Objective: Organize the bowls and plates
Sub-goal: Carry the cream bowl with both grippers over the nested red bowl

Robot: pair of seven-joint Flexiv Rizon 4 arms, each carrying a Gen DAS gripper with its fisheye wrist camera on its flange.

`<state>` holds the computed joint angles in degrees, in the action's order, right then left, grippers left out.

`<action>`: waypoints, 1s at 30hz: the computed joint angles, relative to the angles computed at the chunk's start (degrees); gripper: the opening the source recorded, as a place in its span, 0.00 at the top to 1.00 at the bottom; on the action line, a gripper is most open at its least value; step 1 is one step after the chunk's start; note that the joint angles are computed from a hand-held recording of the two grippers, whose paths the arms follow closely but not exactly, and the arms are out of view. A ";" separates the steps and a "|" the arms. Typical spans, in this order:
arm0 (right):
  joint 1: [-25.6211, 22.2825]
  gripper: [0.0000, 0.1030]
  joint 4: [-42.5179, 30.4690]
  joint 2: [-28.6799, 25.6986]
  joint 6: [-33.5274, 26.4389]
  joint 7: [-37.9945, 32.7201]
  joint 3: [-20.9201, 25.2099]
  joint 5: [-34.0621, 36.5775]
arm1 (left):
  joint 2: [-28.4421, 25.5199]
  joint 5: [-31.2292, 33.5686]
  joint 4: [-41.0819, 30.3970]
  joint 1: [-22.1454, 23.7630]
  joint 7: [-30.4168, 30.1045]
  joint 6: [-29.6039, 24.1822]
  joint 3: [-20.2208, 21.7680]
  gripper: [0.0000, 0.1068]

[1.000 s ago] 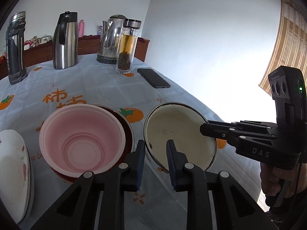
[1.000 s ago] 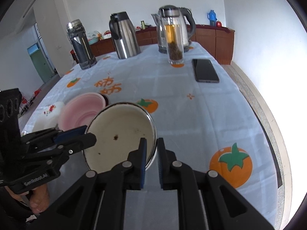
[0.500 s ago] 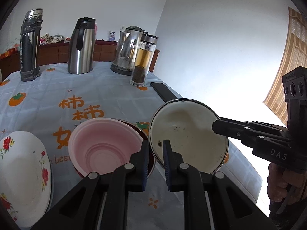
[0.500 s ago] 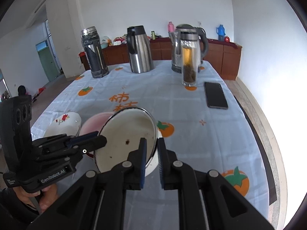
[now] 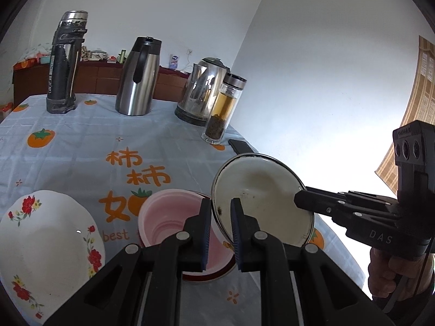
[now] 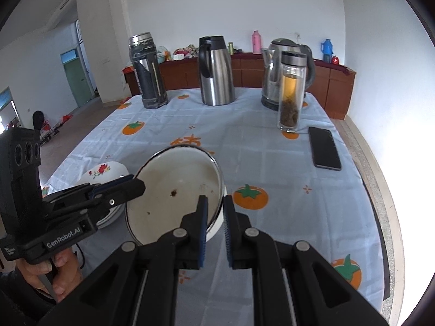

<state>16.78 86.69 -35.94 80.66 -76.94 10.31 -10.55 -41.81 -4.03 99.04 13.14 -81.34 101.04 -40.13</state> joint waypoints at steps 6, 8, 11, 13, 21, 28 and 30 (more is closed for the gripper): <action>0.25 0.88 -2.82 -1.59 -2.69 -0.61 0.56 0.07 | 0.51 -0.32 0.09 -0.39 -1.07 0.88 1.35 0.85; 0.41 0.88 -3.49 -1.93 -3.44 -0.84 0.59 0.24 | 0.63 -0.06 0.12 -0.38 -1.43 1.24 1.62 0.85; 0.80 0.88 -3.98 -2.12 -4.20 -1.14 0.39 0.31 | 0.60 0.18 0.08 -0.03 -1.93 0.95 1.56 0.85; 0.94 0.88 -4.19 -2.14 -4.53 -1.33 0.35 0.44 | 0.56 0.03 -0.01 0.15 -2.19 0.50 1.50 0.85; 1.52 0.88 -5.56 -2.69 -6.08 -1.79 0.07 0.63 | 0.74 0.28 0.40 0.72 -2.98 1.17 1.20 0.85; 2.05 0.88 -6.20 -3.17 -6.80 -1.84 -0.28 0.65 | 0.93 0.23 0.27 0.59 -3.62 0.84 1.68 0.85; 2.10 0.87 -6.23 -3.17 -6.82 -1.90 -0.33 0.67 | 0.90 0.21 0.27 0.79 -3.70 0.81 1.51 0.85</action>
<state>18.88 80.46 -39.11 73.84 -78.85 9.98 -9.88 -40.91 -3.82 99.32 13.93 -85.04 101.85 -38.62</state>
